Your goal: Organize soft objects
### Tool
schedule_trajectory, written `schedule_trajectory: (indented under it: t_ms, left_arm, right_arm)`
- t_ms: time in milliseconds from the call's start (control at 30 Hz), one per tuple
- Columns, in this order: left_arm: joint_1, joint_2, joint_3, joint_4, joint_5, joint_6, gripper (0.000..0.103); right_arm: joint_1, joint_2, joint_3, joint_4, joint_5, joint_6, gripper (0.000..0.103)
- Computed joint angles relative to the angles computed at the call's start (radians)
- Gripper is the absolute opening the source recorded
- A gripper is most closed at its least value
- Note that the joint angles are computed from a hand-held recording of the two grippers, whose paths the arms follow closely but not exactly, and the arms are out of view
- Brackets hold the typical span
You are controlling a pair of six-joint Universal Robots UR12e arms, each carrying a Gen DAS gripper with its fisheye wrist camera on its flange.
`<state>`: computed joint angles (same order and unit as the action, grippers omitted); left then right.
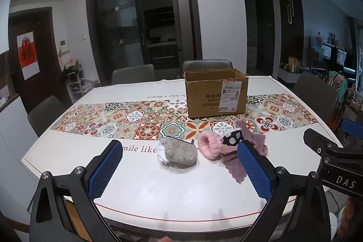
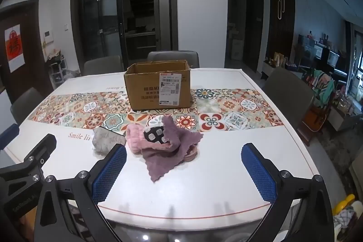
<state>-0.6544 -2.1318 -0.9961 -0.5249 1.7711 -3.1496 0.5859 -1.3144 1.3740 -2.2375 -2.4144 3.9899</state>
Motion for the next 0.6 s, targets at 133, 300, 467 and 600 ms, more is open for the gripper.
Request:
schedule_trajectory:
  t_ms: [133,300,467,600]
  left_arm:
    - [-0.003,-0.002,-0.002,0.017,0.019,-0.004,0.103]
    - [0.001,0.007,-0.013,0.027,0.020,-0.002,0.103]
    - [-0.006,-0.002,-0.001,0.026,0.036,0.003,0.103]
    - [-0.006,0.000,-0.004,0.028,0.036,0.003,0.103]
  right_arm:
    - [-0.001,0.000,-0.002,0.022,-0.001,0.014,0.103]
    - [0.001,-0.001,-0.006,0.030,-0.009,0.022,0.103]
    - [0.002,-0.005,0.003,0.015,-0.014,0.018,0.103]
    - [0.001,-0.004,0.001,0.020,-0.013,0.020,0.103]
